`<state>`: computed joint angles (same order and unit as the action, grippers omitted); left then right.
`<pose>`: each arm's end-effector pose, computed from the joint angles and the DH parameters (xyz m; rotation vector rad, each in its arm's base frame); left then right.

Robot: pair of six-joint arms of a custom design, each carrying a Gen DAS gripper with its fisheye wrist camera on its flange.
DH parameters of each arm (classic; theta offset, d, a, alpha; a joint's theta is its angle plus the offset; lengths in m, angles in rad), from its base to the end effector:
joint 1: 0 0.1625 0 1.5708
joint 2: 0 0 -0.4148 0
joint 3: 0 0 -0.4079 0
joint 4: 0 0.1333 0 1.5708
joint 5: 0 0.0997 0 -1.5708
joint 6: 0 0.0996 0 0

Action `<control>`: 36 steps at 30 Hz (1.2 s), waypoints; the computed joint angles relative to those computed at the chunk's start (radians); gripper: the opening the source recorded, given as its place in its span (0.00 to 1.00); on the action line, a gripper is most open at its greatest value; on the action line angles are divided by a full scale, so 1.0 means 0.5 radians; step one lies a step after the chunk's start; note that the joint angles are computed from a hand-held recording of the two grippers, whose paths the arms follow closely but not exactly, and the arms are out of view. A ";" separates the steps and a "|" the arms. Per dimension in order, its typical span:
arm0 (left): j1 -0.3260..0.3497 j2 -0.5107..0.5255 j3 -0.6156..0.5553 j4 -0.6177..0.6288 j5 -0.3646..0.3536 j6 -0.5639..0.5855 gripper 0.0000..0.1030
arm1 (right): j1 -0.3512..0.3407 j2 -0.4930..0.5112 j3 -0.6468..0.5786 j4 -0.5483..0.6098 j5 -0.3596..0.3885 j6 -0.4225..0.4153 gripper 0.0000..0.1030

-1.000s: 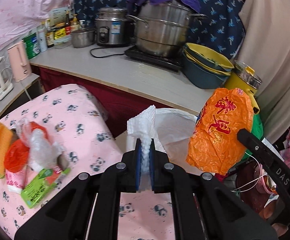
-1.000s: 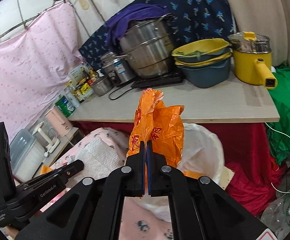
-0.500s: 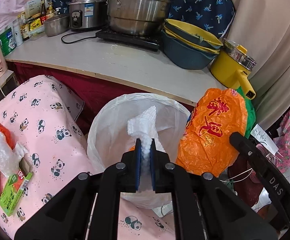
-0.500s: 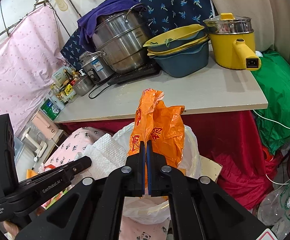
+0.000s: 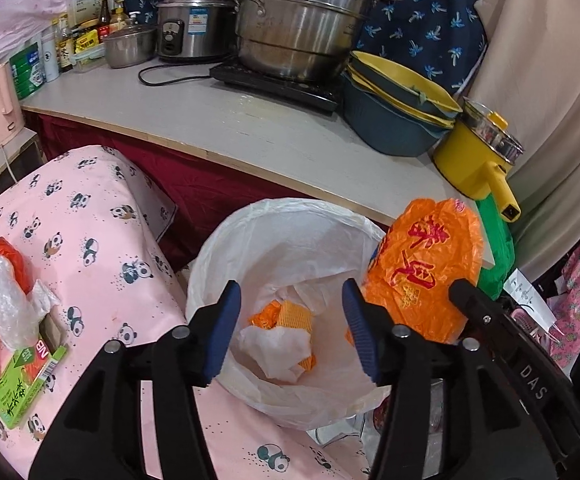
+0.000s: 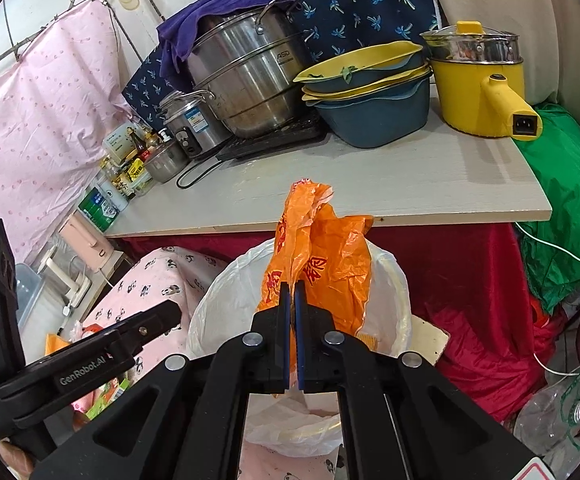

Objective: Collect trash
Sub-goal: 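Carry both items over the white bin and open both grippers to drop them, then move back to the pile and grasp the clear plastic bag with the right gripper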

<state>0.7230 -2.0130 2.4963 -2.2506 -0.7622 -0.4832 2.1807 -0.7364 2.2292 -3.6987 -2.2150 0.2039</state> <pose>-0.0852 -0.3491 0.2999 0.3479 2.4660 -0.8503 0.3275 -0.3404 0.0295 0.2426 -2.5801 1.1178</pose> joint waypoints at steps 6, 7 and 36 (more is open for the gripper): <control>0.017 -0.063 -0.004 0.071 0.048 -0.039 0.51 | 0.005 0.035 -0.041 0.020 0.021 0.004 0.09; 0.020 -0.071 -0.003 0.079 0.054 -0.046 0.51 | 0.007 0.037 -0.047 0.030 0.022 0.005 0.11; -0.153 -0.876 -0.084 1.125 0.453 -0.555 0.69 | 0.339 0.178 -0.323 0.360 0.022 0.049 0.47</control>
